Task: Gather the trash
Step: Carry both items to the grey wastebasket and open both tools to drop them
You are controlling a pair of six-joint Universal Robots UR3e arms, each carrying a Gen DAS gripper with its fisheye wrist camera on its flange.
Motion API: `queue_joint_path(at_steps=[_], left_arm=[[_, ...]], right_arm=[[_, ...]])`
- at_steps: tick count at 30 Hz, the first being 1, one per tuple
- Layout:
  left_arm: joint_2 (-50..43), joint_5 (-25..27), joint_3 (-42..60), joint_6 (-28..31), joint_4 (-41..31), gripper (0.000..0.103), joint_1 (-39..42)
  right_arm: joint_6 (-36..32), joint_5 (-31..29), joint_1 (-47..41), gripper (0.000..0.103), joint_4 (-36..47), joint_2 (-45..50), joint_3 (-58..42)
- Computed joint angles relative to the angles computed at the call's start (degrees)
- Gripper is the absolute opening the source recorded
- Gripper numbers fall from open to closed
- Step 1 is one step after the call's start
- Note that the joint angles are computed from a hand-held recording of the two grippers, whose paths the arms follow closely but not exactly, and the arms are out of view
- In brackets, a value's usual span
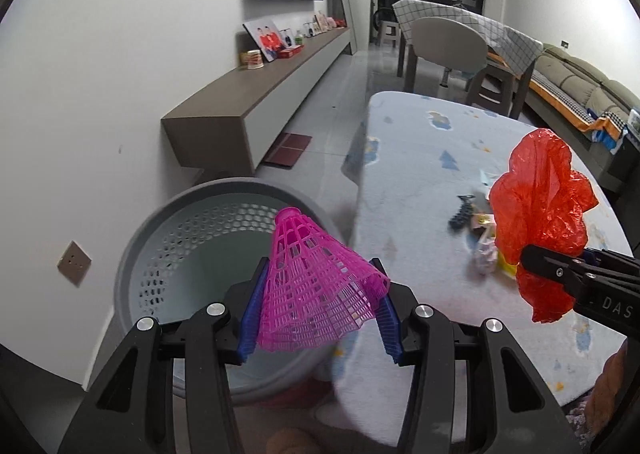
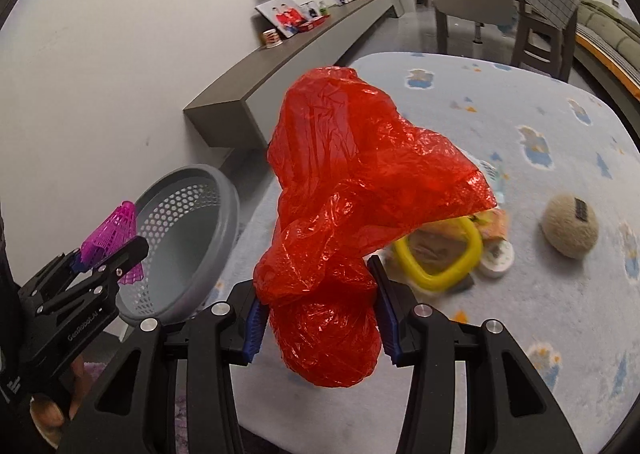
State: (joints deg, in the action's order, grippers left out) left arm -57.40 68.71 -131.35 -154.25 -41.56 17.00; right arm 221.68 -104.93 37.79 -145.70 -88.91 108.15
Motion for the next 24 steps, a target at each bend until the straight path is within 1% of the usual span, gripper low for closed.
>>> queue_joint_path(at_steps=[4, 7, 9, 13, 15, 19, 20, 21, 24], left_arm=[[-2.4, -1.4, 1.5, 5.1, -1.1, 0.047, 7.8], [-4.0, -3.3, 1.8, 7.9, -1.7, 0.047, 12.7], [-4.9, -4.4, 1.2, 8.7, -0.8, 0.047, 15.1], [-7.9, -4.3, 1.1, 9.6, 0.0, 0.048, 17.1], [-9.4, -3.6, 1.4, 9.3, 0.6, 0.049, 17.4], [-9.9, -2.5, 0.7, 8.7, 2.9, 0.056, 18.2], [-9.6, -2.1, 0.2, 8.4, 3.8, 0.064, 18.4], [-9.2, -1.9, -0.3, 8.1, 4.6, 0.065, 18.7], [-9.1, -2.5, 0.0, 7.8, 4.2, 0.069, 20.1]], right_arm=[[-4.2, 4.0, 0.6, 0.045, 1.5, 11.1, -13.1], [-6.4, 8.2, 0.2, 0.045, 2.5, 18.7, -22.5], [-7.8, 11.3, -0.2, 0.045, 3.4, 23.8, -28.8], [-10.4, 14.8, -0.2, 0.045, 7.3, 33.3, -41.8], [-11.2, 15.4, 0.6, 0.045, 9.8, 37.1, -47.7], [-12.3, 15.6, 2.0, 0.046, 14.1, 42.7, -56.9], [-12.6, 15.6, 2.1, 0.050, 14.8, 43.5, -58.2], [-12.6, 15.4, 2.3, 0.055, 15.1, 44.2, -59.2], [-12.6, 14.5, 2.2, 0.067, 13.7, 43.3, -57.2]])
